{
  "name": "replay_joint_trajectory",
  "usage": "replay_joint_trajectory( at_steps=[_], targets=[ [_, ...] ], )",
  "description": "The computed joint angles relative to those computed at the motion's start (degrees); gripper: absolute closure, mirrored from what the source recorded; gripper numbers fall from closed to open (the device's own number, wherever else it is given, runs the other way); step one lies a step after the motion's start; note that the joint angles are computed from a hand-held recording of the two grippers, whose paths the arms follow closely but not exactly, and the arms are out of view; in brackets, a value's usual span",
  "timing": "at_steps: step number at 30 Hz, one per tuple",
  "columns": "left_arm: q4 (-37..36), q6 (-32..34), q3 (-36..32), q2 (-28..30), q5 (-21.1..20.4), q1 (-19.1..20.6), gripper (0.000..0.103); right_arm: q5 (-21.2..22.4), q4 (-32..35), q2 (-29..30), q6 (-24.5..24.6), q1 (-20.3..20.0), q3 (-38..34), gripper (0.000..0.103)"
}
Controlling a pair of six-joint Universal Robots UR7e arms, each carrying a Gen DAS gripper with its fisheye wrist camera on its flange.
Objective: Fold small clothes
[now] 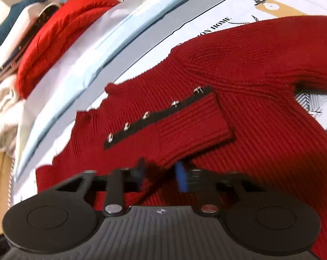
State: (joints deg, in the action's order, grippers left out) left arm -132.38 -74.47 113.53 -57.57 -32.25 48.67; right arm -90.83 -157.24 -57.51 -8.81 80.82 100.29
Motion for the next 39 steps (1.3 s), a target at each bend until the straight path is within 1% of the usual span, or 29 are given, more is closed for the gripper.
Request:
replay_joint_trajectory(
  at_steps=[1, 3, 6, 7, 8, 9, 10, 11, 12, 13, 14, 15, 17, 18, 20, 21, 22, 23, 24, 25, 26, 27, 29, 31, 32, 34, 35, 38, 39],
  targets=[
    [-0.2, 0.0, 0.1, -0.1, 0.4, -0.1, 0.077, 1.0, -0.6, -0.1, 0.0, -0.2, 0.0, 0.093],
    [-1.7, 0.8, 0.5, -0.2, 1.3, -0.3, 0.077, 3.3, -3.9, -1.3, -0.4, 0.0, 1.1, 0.094],
    [-4.2, 2.3, 0.8, 0.0, 1.6, -0.4, 0.077, 9.1, -16.7, -3.2, -7.4, 0.9, 5.0, 0.094],
    [-4.4, 2.8, 0.7, 0.3, 1.3, -0.3, 0.077, 10.3, -19.7, -3.5, -8.4, 1.0, 5.6, 0.094],
    [-4.3, 3.0, 0.4, 0.6, 1.1, -0.3, 0.077, 9.2, -20.3, -3.3, -8.0, 1.2, 5.3, 0.094],
    [-3.7, 3.0, 0.1, 0.9, 0.9, -0.2, 0.077, 5.9, -19.2, -2.8, -7.2, 1.6, 4.4, 0.094],
    [-3.1, 3.1, -0.3, 1.3, 0.7, -0.1, 0.077, 0.2, -16.0, -1.9, -5.9, 2.0, 2.6, 0.094],
    [-2.9, 3.0, -0.5, 1.5, 0.6, 0.0, 0.077, -4.3, -12.6, -1.0, -3.8, 2.1, 1.1, 0.093],
    [-3.0, 3.3, -0.6, 1.7, 0.4, 0.0, 0.077, -8.1, -9.0, -0.4, -0.2, 1.9, -0.2, 0.093],
    [-3.5, 3.6, -0.7, 1.9, 0.4, 0.1, 0.077, -11.2, -6.1, -0.1, 3.5, 1.8, -1.1, 0.091],
    [-4.1, 4.1, -0.8, 2.1, 0.4, 0.1, 0.077, -13.9, -5.5, 0.0, 5.4, 2.0, -1.3, 0.089],
    [-4.7, 4.6, -0.8, 2.2, 0.4, 0.0, 0.077, -15.3, -6.8, 0.0, 5.4, 2.2, -0.9, 0.089],
    [-5.3, 5.6, -1.1, 2.7, 0.2, 0.1, 0.077, -15.8, -10.8, -0.3, 3.3, 2.8, 0.0, 0.089],
    [-5.4, 6.0, -1.3, 3.0, -0.2, 0.3, 0.077, -14.9, -12.5, -0.5, 2.3, 3.0, 0.6, 0.088],
    [-3.5, 5.6, -2.1, 3.5, -1.7, 0.9, 0.077, -10.4, -13.8, -1.0, 0.5, 2.7, 1.5, 0.081],
    [-0.9, 4.5, -2.7, 3.7, -2.2, 1.1, 0.077, -8.1, -12.5, -1.2, -0.1, 2.2, 1.4, 0.078],
    [1.6, 3.4, -3.4, 4.0, -2.3, 1.2, 0.077, -5.8, -9.0, -1.1, -0.3, 1.6, 0.6, 0.071],
    [2.0, 3.2, -3.4, 4.1, -2.2, 1.2, 0.077, -4.6, -3.8, -0.7, 0.1, 1.1, -0.9, 0.064],
    [1.9, 3.1, -3.3, 4.0, -1.8, 1.0, 0.077, -5.4, 0.2, 0.0, 1.5, 1.0, -2.6, 0.064],
    [1.5, 3.3, -3.2, 4.0, -1.3, 0.7, 0.077, -7.1, 1.9, 0.3, 3.4, 0.9, -3.2, 0.064],
    [0.4, 4.3, -3.0, 4.0, -0.5, 0.4, 0.077, -8.4, 1.8, 0.3, 4.8, 0.8, -3.2, 0.064],
    [-0.6, 5.5, -2.9, 4.2, 0.3, 0.1, 0.077, -8.3, 1.7, 0.3, 5.1, 0.7, -3.3, 0.064],
    [-1.5, 6.6, -3.1, 4.7, -0.2, 0.4, 0.077, -8.1, 1.6, 0.4, 4.0, 0.9, -3.8, 0.063],
    [2.0, 3.8, -4.1, 5.1, -2.2, 1.3, 0.076, -7.8, 0.8, 0.1, 2.8, 1.1, -4.1, 0.063],
    [3.4, 2.7, -4.4, 5.2, -2.1, 1.4, 0.074, -7.7, 0.7, 0.0, 2.8, 1.1, -4.3, 0.063],
    [4.5, 2.0, -4.8, 5.4, -0.9, 0.7, 0.074, -7.4, 0.6, -0.6, 2.9, 0.7, -4.0, 0.063],
    [4.1, 2.7, -4.7, 5.5, 0.0, 0.2, 0.074, -7.9, 0.5, -0.4, 3.0, 0.9, -4.5, 0.063],
    [-1.2, 9.9, -4.4, 6.5, 2.3, -0.8, 0.073, -9.1, -0.2, -2.4, 2.7, 0.3, -3.0, 0.063],
    [-2.8, 10.9, -4.2, 6.9, 2.5, -0.7, 0.073, -8.8, 0.6, -2.8, 3.0, -0.1, -3.3, 0.062]
  ],
)
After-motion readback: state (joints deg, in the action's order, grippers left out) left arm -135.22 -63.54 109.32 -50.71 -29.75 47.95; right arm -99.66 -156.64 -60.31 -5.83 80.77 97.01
